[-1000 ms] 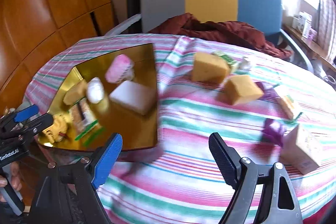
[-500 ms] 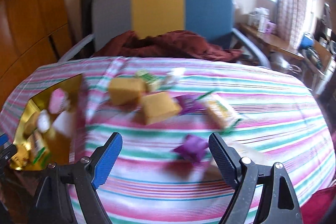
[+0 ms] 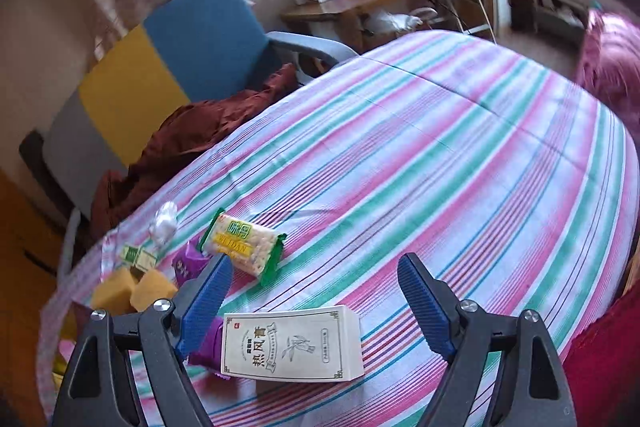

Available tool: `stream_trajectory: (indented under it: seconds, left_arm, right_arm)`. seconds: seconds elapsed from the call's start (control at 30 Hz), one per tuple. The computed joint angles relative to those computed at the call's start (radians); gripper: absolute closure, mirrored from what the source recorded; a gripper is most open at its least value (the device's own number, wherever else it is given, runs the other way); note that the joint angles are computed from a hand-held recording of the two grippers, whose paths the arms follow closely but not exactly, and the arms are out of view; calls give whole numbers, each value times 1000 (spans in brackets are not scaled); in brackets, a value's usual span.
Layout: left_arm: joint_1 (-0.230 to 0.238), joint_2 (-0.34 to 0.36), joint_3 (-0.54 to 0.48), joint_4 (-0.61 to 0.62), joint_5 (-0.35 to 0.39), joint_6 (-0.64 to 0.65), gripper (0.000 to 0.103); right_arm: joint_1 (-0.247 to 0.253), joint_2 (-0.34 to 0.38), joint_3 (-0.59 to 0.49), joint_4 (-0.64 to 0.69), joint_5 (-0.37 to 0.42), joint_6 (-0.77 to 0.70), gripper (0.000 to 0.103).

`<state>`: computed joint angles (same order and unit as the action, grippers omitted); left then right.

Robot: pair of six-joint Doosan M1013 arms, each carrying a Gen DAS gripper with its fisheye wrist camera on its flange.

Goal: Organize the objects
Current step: 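Grasp the purple packet with the left gripper while the right gripper grasps the white printed box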

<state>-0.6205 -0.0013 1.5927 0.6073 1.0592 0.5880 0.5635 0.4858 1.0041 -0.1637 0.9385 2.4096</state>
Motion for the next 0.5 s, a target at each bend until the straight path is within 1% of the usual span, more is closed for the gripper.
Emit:
stream_trajectory:
  seconds: [0.07, 0.23, 0.4, 0.5]
  left_arm:
    - [0, 19, -19, -16, -18, 36, 24]
    - [10, 71, -78, -75, -57, 127, 24]
    - [27, 136, -152, -180, -102, 248, 24]
    - [37, 177, -197, -248, -113, 313, 24]
  right_arm:
    - [-3, 2, -2, 32, 2, -18, 17]
    - [3, 10, -14, 61, 11, -79, 17]
    - [-2, 16, -20, 102, 14, -109, 17]
    - [-3, 19, -23, 117, 18, -117, 17]
